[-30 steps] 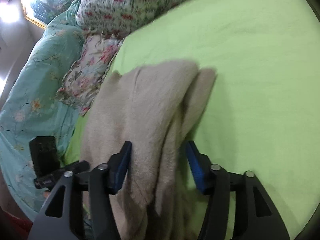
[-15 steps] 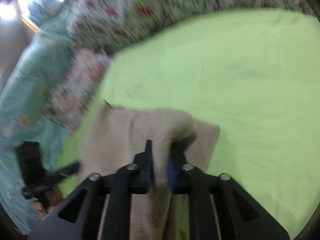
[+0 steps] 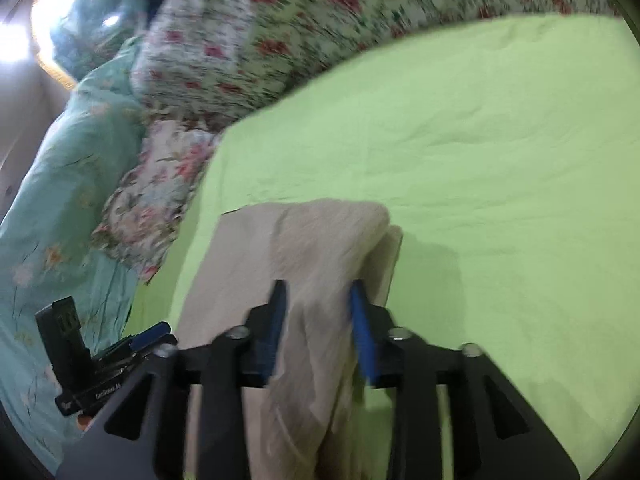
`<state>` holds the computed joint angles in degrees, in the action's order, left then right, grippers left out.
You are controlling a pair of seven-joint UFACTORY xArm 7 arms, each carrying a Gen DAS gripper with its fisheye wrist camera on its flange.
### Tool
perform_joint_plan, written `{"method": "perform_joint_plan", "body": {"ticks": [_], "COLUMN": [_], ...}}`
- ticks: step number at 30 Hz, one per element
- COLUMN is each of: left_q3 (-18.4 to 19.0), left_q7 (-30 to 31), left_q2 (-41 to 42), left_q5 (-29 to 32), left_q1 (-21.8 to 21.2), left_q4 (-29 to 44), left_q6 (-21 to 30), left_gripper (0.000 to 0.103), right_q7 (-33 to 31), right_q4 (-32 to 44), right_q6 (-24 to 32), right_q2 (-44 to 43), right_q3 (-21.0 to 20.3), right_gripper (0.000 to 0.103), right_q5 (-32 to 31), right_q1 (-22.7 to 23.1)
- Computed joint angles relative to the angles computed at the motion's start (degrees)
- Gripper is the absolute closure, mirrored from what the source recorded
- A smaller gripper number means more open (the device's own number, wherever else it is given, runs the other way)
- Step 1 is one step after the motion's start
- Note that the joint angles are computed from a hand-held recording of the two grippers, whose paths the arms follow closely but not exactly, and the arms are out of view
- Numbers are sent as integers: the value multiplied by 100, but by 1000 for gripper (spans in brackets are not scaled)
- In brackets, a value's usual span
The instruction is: Fold small clothes
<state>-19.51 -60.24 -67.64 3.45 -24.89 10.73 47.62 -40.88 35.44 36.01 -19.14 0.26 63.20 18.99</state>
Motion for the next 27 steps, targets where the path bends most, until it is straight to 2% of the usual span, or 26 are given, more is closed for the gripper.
{"method": "perform_joint_plan", "body": {"ticks": [3,6,8,11,16,20,23,27], "left_q3": [-623,-1215,-1450,-1539,-1556,-1344,-1350,-1435], "left_q7": [-652,-1443,-1845,-2258,-2453,-2426,-2469,-2524], "left_q2": [-930,-1132,-1053,-904,-279,109,530,1010], "left_q5": [-371,-692,-818,-851,-487,-232,-29,299], "left_q1": [-825,-1480,-1825,-2169,-2219,-2143,-1976,-1738], "left_q4": [-115,-62,-15,-29,122,70,165,428], "left_q6": [858,1356,1485,1384,1205,942,831,1142], "left_gripper": [47,47,47,47,45,45,45,42], "right_q7": [204,567,876,1359,1762,1846,1920,1916], "right_q4": [-713,-1396,-1757,-2242,-2510,-2552,-2558,-2545], "right_q6": [335,605,720,903,903,774,616,454], "right_q2": [-1072,-2039,-2549,-3267,-3691,-3764,-3678,-3478], "right_q3": [-54,-169,-227,-321,-498,-555,-507,-597], "right_gripper": [55,55,55,55,55,55,55,57], "right_q5": [-275,-588,-835,-1235,-1649,-1689,-1666,-1594], "right_q1": [-41,-6,-9,-46,141,455,707,970]}}
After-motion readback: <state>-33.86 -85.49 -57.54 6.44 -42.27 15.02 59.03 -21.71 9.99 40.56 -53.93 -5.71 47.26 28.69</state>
